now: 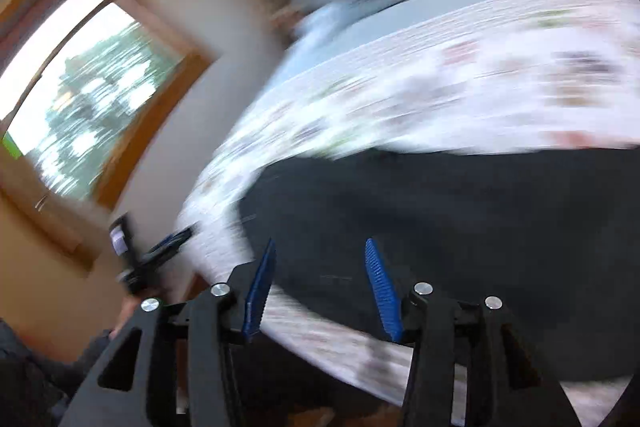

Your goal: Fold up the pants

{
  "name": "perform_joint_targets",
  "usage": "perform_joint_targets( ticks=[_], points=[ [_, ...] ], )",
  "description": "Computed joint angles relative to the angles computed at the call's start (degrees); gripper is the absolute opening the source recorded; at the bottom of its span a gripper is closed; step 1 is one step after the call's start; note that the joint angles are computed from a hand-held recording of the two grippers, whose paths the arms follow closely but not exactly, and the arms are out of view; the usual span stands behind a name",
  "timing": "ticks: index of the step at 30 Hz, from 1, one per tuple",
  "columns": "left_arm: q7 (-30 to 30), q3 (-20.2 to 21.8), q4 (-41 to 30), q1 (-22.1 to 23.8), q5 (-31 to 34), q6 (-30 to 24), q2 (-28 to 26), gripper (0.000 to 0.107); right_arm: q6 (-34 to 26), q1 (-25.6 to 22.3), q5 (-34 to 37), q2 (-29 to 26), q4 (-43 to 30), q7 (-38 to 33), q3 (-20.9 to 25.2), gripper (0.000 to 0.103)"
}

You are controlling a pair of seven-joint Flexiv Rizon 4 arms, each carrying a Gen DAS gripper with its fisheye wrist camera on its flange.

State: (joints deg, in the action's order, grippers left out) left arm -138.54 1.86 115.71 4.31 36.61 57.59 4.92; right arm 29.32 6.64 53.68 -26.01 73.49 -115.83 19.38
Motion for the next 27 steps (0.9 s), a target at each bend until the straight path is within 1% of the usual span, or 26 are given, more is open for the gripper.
perform_joint_targets(
  ticks=[1, 3, 4, 5, 6, 7, 8, 10, 12, 16, 18, 21, 23, 26, 27],
  points=[
    [-0.11, 0.51, 0.73, 0.23, 0.13, 0.38, 0.72, 0.096, -3.04, 1.48, 2.29, -3.52, -3.2, 2.41, 1.65, 0.049],
    [0.81, 1.01, 1.83, 0.83, -0.1, 1.44, 1.43, 0.096, -7.67, 3.3, 4.8, -8.54, -6.85, 7.49, 3.64, 0.049],
    [0.56, 0.88, 2.07, 1.24, 0.89, 1.03, 2.01, 0.096, -8.05, 4.39, 4.68, -9.91, -7.58, 9.75, 3.87, 0.049],
    [0.21, 0.73, 2.35, 1.55, 1.39, 1.09, 2.4, 0.096, -7.2, 6.48, 3.92, -11.3, -7.61, 13.37, 3.64, 0.049],
    [0.67, 0.86, 2.78, 1.81, 1.08, 1.81, 2.61, 0.097, -6.47, 7.12, 3.89, -12.21, -7.55, 15.07, 3.81, 0.049],
    [2.12, 1.36, 3.64, 1.96, -0.01, 3.38, 2.83, 0.097, -5.26, 7.73, 3.55, -12.59, -7.1, 16.43, 3.85, 0.048],
    [2.36, 1.21, 3.9, 2.32, 0.05, 3.85, 2.97, 0.097, -2.74, 8.88, 2.72, -12.9, -6.42, 18.34, 3.35, 0.049],
    [2.5, 0.9, 4.62, 2.96, 0.81, 5.13, 3.42, 0.097, 0.56, 9.55, 2.0, -13.53, -5.75, 20.32, 3.48, 0.049],
    [3.31, 0.73, 5.23, 3.35, 0.39, 6.31, 3.42, 0.097, 2.84, 9.17, 2.53, -14.23, -4.84, 23.38, 4.13, 0.048],
    [4.47, 0.75, 6.52, 3.95, -0.89, 8.94, 3.15, 0.097, 8.33, 8.41, 4.6, -14.5, -3.29, 26.42, 5.6, 0.048],
    [5.21, 0.87, 7.16, 4.17, -1.96, 9.78, 3.04, 0.097, 9.94, 8.28, 4.8, -14.15, -2.15, 27.12, 6.3, 0.048],
    [5.58, 0.76, 7.89, 4.63, -2.43, 10.24, 3.37, 0.097, 10.48, 7.72, 4.09, -12.66, 0.04, 28.25, 6.68, 0.048],
    [5.06, 0.64, 8.26, 5.05, -2.45, 10.5, 3.73, 0.097, 11.97, 7.7, 3.91, -11.68, 1.65, 29.03, 6.47, 0.053],
    [5.13, 0.65, 8.87, 5.51, -3.13, 11.18, 3.97, 0.097, 14.85, 7.53, 4.83, -11.64, 2.27, 30.13, 6.41, 0.053],
    [4.97, 0.52, 9.0, 5.7, -3.0, 11.26, 4.15, 0.097, 15.81, 7.14, 5.8, -11.77, 2.43, 29.81, 6.84, 0.055]
  ],
)
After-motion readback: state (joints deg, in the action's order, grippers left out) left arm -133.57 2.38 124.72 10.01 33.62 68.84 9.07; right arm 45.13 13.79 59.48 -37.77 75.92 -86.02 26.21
